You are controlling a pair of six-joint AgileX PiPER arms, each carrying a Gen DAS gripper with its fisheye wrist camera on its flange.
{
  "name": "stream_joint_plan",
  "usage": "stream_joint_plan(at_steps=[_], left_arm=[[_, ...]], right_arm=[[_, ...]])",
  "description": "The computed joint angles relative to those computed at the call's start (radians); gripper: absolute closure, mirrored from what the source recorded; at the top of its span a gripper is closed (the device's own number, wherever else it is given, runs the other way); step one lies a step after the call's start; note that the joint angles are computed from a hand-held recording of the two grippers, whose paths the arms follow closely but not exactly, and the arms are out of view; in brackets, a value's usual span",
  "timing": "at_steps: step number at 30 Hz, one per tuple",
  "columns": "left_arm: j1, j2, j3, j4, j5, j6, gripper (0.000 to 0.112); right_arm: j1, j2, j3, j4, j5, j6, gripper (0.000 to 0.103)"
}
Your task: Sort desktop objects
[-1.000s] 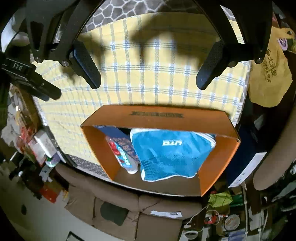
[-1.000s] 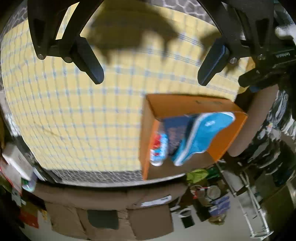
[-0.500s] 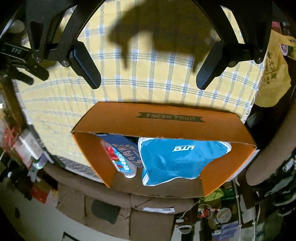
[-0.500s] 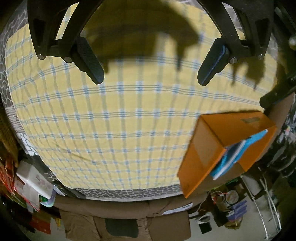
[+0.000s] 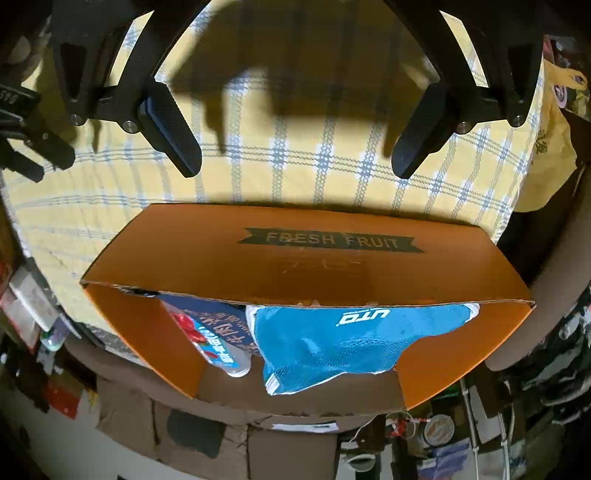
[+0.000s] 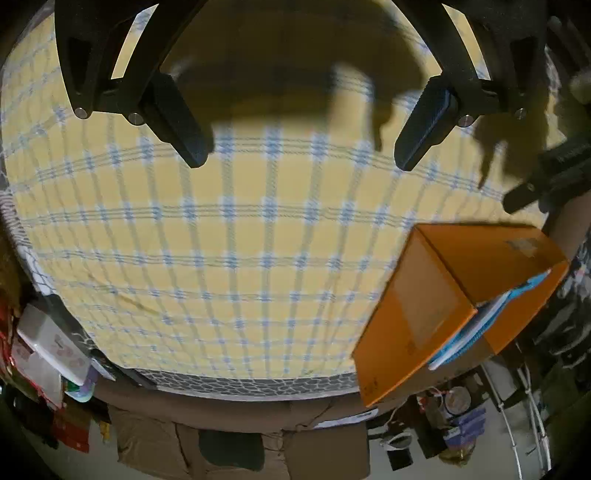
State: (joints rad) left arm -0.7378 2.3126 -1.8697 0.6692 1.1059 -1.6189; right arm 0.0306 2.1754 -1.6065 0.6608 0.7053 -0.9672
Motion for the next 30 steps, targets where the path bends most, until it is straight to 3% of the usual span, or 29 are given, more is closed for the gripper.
stream_joint_plan(at_steps=[10,15,30], left_arm=[[0.026,0.021,0.014,-0.019,-0.007,0.011,0.009],[0.040,0.020,0.057,-0.042,-0.058,0.008,0.009],[0.014,0.028,0.100,0.030,-0.066,-0.062,0.009]], right_arm=[[0.008,0.046,-0.025,-0.031,-0.021,0.096,0.001],[0.004,0.046,-0.011,-0.018,-0.042,0.081,0.001],[0.053,0.000,0.137,-0.009,-0.256,-0.035,0.000]])
